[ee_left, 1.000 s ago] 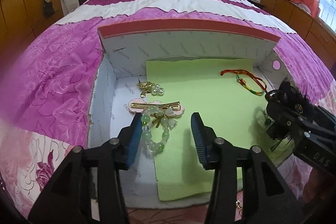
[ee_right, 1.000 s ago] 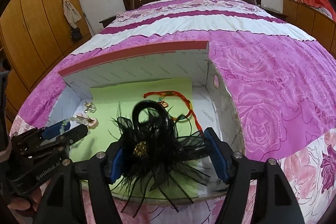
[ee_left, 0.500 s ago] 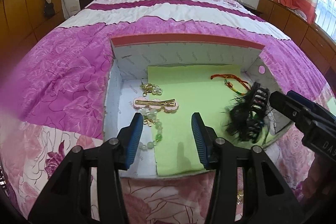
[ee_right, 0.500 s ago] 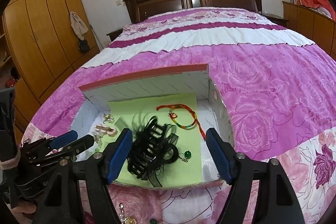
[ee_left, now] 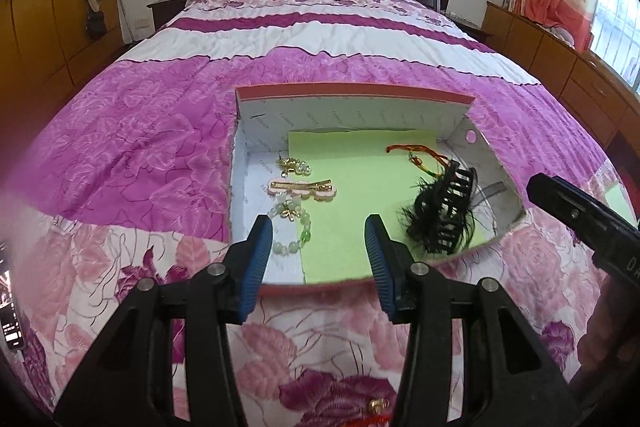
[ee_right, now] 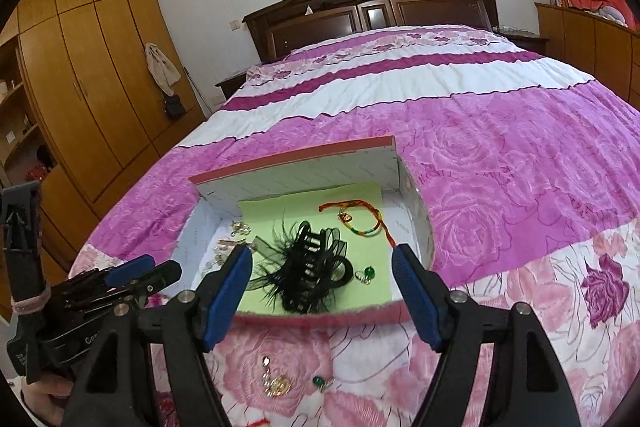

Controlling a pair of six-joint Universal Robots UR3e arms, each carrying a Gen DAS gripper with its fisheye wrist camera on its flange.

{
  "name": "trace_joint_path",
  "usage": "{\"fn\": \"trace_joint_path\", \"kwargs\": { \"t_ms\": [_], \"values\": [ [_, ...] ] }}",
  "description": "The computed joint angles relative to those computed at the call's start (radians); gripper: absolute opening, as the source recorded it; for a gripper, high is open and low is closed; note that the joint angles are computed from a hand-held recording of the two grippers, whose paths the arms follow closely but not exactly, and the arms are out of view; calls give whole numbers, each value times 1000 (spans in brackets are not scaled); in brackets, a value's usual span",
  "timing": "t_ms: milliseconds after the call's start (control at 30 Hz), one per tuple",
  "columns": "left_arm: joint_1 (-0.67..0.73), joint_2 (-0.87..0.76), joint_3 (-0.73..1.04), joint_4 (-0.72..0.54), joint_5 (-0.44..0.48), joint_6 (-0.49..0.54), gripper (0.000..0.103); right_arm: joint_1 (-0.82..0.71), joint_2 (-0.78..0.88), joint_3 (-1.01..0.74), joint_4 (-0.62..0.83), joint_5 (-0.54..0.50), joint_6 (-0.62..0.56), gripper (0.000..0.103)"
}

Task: Organize jewelry
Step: 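Move both grippers out of the box back over the remaining jewelry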

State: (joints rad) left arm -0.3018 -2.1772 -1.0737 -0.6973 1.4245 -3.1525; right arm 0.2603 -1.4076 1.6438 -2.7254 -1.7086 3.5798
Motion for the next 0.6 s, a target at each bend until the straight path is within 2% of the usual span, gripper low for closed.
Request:
{"fn": "trace_joint_path", "kwargs": {
  "t_ms": [600],
  "values": [
    [36, 192, -326, 8, -109, 36, 40, 56, -163, 243, 10, -23, 50, 75]
  ]
}}
